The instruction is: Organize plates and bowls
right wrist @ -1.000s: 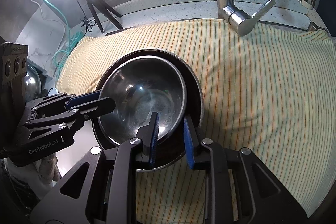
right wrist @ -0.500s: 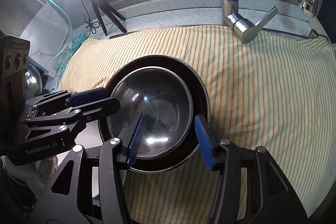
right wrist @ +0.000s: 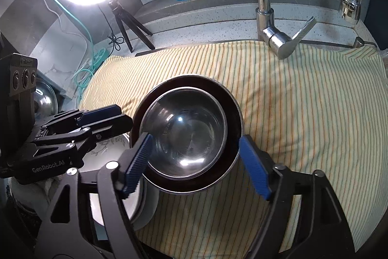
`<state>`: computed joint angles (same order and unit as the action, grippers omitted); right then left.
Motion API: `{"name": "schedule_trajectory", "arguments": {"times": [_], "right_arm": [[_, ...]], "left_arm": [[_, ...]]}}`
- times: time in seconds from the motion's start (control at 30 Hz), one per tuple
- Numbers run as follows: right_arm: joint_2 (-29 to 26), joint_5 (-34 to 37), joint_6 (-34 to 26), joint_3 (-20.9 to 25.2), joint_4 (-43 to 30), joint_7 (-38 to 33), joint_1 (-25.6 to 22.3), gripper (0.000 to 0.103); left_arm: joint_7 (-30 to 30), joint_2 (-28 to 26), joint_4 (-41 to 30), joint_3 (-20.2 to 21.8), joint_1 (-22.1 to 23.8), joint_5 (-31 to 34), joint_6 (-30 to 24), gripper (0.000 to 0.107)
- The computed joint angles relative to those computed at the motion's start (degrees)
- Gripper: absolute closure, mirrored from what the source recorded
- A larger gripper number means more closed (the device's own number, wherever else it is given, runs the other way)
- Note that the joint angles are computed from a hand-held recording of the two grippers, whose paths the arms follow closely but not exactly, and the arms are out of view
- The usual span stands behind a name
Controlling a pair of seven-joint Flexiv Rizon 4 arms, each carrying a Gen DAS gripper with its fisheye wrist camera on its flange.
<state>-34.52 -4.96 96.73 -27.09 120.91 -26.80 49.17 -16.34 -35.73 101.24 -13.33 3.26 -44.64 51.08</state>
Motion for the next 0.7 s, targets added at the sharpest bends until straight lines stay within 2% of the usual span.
{"name": "schedule_trajectory", "arguments": {"times": [0.07,0.2,0.27,0.33,0.7], "right_arm": [[0.1,0.0,-0.4,-0.5,0.0,0.2,0.6,0.022],[0.2,-0.6,-1.0,-1.5,0.0,0.9,2.0,0.022],[0.2,-0.8,-1.1,-1.8,0.0,1.4,2.6,0.02],[0.1,-0.9,-1.1,-2.5,0.1,1.9,3.5,0.015],[-0.4,-2.4,-2.1,-5.9,-1.6,4.0,8.2,0.013]], "left_arm": [[0.4,0.4,0.4,-0.1,0.3,-0.4,-0.1,0.062],[1.1,0.9,1.2,0.1,0.7,-1.1,-0.1,0.051],[0.9,1.1,1.3,0.6,0.9,-1.1,-0.6,0.05],[0.6,1.3,1.5,0.9,1.2,-1.1,-1.2,0.043],[-0.9,1.7,2.1,3.2,4.2,-2.4,-1.5,0.042]]}}
